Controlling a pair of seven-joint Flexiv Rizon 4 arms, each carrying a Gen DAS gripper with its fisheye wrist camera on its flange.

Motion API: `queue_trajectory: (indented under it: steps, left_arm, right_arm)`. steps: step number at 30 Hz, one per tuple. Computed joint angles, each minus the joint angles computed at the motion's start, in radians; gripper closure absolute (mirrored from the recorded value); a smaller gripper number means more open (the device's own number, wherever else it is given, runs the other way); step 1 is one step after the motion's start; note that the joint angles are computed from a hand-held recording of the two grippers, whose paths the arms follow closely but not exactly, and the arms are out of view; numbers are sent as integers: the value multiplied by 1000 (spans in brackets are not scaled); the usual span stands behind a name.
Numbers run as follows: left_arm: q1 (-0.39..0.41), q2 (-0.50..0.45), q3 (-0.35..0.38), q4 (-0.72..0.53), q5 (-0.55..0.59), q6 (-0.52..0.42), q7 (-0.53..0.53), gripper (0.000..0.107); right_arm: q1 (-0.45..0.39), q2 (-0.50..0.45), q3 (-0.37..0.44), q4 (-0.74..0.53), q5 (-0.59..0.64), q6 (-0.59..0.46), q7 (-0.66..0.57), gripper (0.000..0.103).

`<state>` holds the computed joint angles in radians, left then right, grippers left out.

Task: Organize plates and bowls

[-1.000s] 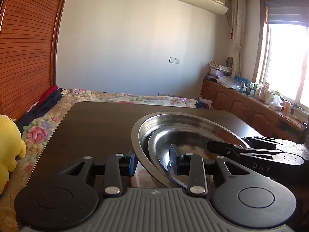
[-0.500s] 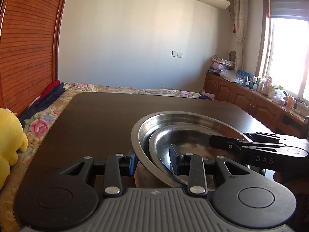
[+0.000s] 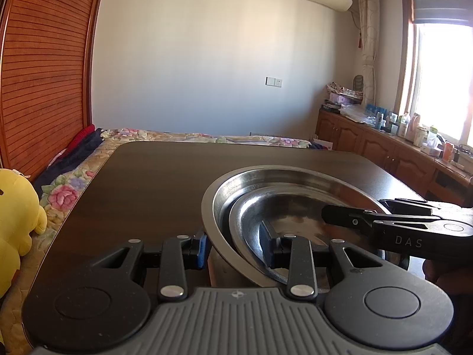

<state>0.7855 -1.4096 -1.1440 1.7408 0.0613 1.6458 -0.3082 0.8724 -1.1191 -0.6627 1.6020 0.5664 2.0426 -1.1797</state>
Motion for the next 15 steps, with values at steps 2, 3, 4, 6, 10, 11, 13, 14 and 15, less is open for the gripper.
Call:
queue_trajectory:
  steps: [2,3,4,6,10,11,13,14,15]
  left_arm:
    - [-1,2,2,0,1,3,-2,71]
    - [-1,3,3,0,1,2,-3,71]
    - [-2,4,4,-1,1,2,-4,71]
    - [-3,4,5,-1,3,9,-6,65]
    - [-2,-8,-3,-6,12,29,-18,46]
    - [-2,-7,-3,-4,15,37,-24,45]
    - [-6,-1,3,-6,23,47,-38,43]
    - [-7,-1,4,-6,30,53,-43,39]
    - [-7,-1,4,-6,38,60,-47,38]
  right_arm:
    - [-5,5,8,2,-6,0,-3,61]
    - [-5,5,8,2,-7,-3,-4,61]
    - [-4,4,6,1,-7,-5,-4,61]
    - [-5,6,8,2,-11,-4,-3,61]
    - [5,5,-3,9,0,-4,-4,52]
    - [2,10,3,15,-7,0,-6,52]
    - [8,13,-2,23,0,2,-6,51]
    - [9,15,-2,27,4,4,-5,50]
    - [13,16,-7,31,11,5,-5,48]
